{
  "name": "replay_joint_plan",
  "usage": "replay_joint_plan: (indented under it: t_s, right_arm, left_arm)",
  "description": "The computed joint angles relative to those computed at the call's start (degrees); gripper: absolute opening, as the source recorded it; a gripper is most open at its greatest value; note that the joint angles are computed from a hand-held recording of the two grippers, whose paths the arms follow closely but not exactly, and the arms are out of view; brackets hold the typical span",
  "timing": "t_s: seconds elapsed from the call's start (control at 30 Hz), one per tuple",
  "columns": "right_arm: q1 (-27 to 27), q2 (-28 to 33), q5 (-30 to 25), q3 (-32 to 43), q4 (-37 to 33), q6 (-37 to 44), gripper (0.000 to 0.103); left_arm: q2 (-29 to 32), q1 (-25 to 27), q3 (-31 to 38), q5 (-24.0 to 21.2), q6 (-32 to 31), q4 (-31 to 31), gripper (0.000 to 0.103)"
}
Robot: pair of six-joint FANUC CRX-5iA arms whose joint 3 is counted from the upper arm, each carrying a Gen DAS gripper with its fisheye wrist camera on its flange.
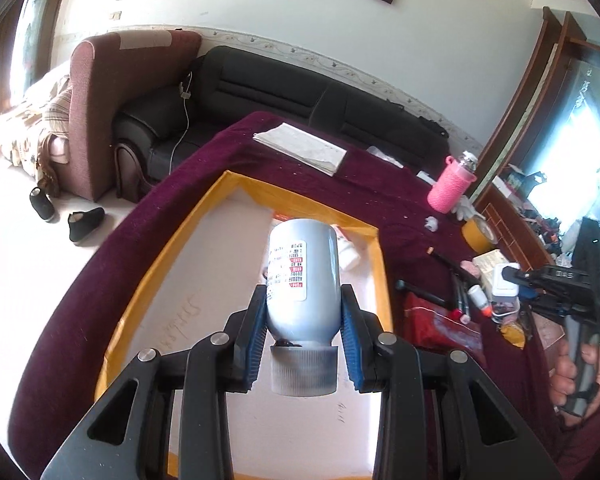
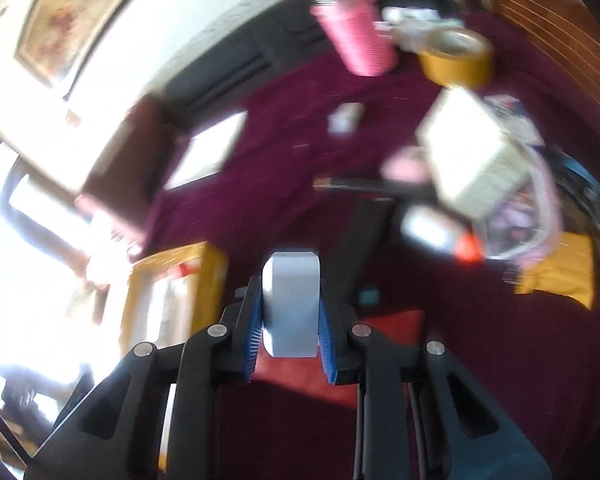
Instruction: Organize objects
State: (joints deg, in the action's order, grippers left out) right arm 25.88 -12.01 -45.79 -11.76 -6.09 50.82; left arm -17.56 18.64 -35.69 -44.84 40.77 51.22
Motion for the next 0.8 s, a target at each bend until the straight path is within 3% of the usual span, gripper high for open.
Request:
replay_joint_plan:
  t_s: [0.17,0.37,0.5,0.63,0.77,0.8]
  right_arm:
    - [3.86,5.71,-3.63,7.77,-9.44,10.44,0.022]
    - [9.12,17.13,-6.54,16.48,-10.07,12.92,0.022]
    - [10.22,23.62,-7.82,21.62,-8.95,13.05,0.022]
    - [9.87,27.29,-8.94,24.84,-10.6,15.54,0.023]
    - [11.02,28.03,-6.76,24.26,-8.64,15.03,0.028]
    - [11.46,27.62,-5.9,23.51,-7.76,14.46,0.034]
  left_arm:
    - [7.77,-1.69,8.74,1.24,6.6,-11.14,0.029]
    - [18.73,-4.21,20.19,-0.27,14.94,-22.34,0.029]
    - [22.04,-4.8,23.08,0.81,17.82,-24.7,0.029]
    - [21.64,-4.43,21.73,2.84,17.79,-24.19,0.031]
    - [21.49,-3.7,21.84,1.51,19.11,-25.09,0.053]
    - [21.37,-3.57,21.72,1.46,19.31,-24.71,0.054]
